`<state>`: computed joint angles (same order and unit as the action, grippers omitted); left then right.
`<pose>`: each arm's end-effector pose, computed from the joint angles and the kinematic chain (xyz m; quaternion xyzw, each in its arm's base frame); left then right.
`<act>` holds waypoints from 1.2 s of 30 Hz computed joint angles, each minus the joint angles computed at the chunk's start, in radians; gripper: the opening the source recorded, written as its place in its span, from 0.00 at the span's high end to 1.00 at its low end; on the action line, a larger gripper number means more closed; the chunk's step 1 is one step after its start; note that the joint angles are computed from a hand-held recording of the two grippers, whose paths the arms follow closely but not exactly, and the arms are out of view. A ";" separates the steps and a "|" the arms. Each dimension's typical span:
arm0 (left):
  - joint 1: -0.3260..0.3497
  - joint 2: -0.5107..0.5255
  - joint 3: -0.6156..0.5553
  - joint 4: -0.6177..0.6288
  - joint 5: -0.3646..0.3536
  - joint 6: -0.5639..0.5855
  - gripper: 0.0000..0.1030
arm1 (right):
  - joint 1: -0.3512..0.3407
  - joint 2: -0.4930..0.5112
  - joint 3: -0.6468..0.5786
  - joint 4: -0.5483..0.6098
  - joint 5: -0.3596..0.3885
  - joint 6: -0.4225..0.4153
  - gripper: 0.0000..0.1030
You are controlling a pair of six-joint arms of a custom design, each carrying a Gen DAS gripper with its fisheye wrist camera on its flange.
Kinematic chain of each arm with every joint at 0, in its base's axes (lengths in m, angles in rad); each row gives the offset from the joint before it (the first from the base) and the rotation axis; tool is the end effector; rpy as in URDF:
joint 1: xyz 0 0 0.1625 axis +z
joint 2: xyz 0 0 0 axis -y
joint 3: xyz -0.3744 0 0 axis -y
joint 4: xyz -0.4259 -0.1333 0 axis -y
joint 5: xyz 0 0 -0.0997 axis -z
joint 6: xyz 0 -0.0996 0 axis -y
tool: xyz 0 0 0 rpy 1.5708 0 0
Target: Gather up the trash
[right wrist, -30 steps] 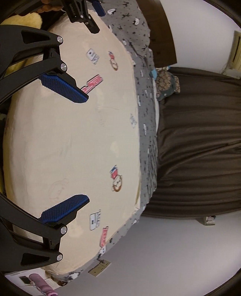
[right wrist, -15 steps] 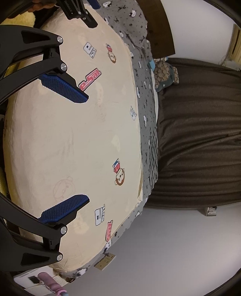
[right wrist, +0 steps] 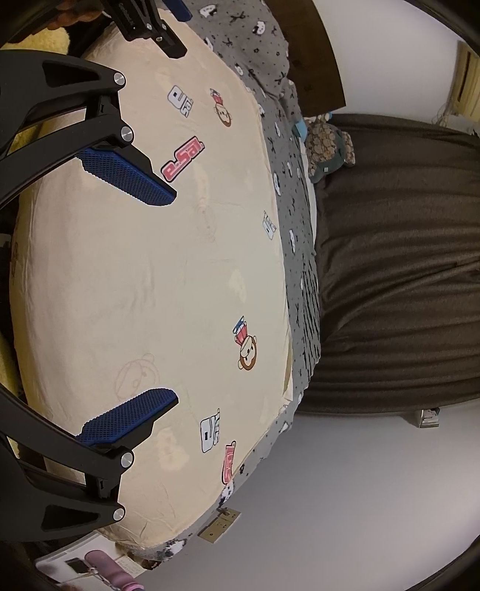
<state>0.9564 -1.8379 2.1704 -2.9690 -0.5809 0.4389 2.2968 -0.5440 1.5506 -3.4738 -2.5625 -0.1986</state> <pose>-0.0535 -0.4516 0.4454 0.1724 0.7766 -0.4812 0.3684 0.4708 -0.4551 0.0402 0.1690 -0.8014 0.4797 0.3146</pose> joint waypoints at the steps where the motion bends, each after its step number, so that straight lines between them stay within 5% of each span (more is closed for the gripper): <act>1: -0.001 0.000 0.000 -0.001 0.001 0.000 0.08 | -0.001 0.000 0.000 0.000 0.001 0.001 0.03; 36: 0.007 0.011 -0.007 -0.011 0.007 -0.001 0.08 | 0.001 0.007 -0.010 0.024 0.008 0.016 0.03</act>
